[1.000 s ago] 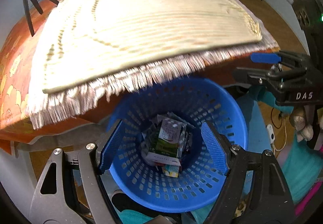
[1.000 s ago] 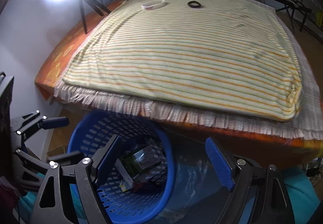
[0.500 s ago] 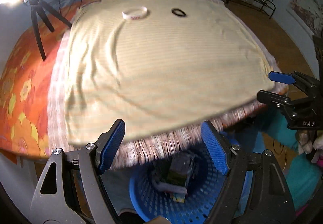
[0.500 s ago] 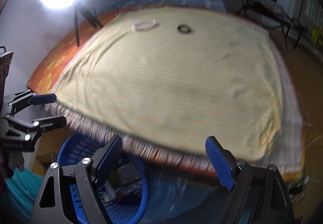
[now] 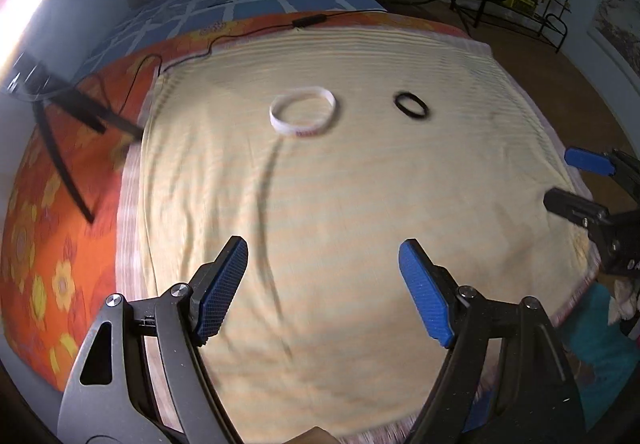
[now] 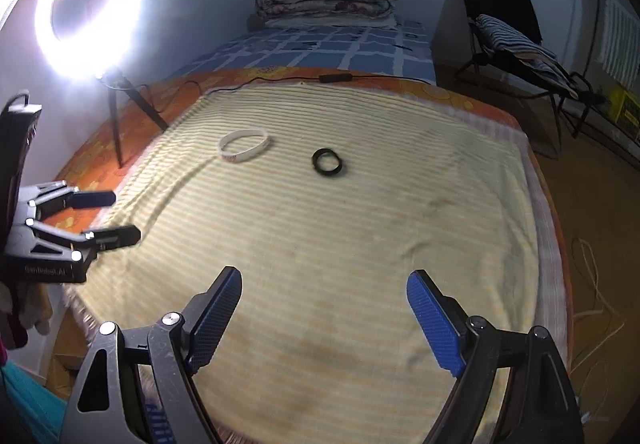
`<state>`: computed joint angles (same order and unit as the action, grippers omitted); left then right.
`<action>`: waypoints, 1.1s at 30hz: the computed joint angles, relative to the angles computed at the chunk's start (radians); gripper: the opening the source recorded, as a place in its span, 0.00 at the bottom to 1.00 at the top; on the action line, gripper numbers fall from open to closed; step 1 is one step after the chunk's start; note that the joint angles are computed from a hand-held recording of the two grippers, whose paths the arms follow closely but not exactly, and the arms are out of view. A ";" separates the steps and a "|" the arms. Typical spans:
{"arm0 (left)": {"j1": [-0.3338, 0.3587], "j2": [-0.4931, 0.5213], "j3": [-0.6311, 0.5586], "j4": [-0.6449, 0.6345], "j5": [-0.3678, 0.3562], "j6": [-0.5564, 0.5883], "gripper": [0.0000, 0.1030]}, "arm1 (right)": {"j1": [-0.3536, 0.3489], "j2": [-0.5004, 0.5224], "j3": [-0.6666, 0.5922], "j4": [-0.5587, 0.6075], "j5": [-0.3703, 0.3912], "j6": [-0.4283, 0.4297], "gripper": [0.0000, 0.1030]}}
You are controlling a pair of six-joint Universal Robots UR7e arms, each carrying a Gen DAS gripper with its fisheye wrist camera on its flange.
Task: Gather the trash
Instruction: 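Grasp the white wristband with the left gripper while the right gripper grasps the black hair tie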
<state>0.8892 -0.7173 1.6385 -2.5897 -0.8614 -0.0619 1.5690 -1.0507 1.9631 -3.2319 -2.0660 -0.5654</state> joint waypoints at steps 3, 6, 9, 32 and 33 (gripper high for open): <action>0.029 0.051 -0.093 0.032 -0.014 0.001 0.78 | -0.020 0.039 -0.082 0.079 -0.001 0.010 0.84; 0.058 0.114 -0.204 0.071 -0.038 0.002 0.78 | -0.038 0.072 -0.141 0.133 0.004 0.014 0.84; 0.080 0.180 -0.307 0.114 -0.045 0.014 0.81 | -0.053 0.109 -0.203 0.183 0.012 0.009 0.84; 0.134 0.346 -0.563 0.159 -0.010 0.106 0.14 | -0.053 0.340 -0.523 0.269 -0.002 -0.057 0.65; 0.133 0.343 -0.559 0.155 -0.013 0.105 0.12 | -0.052 0.341 -0.525 0.271 -0.001 -0.056 0.57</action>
<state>1.0224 -0.3740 1.0800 -2.4346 -0.8742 0.0433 1.5174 -0.7099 1.4384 -2.9614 -2.0673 -0.6211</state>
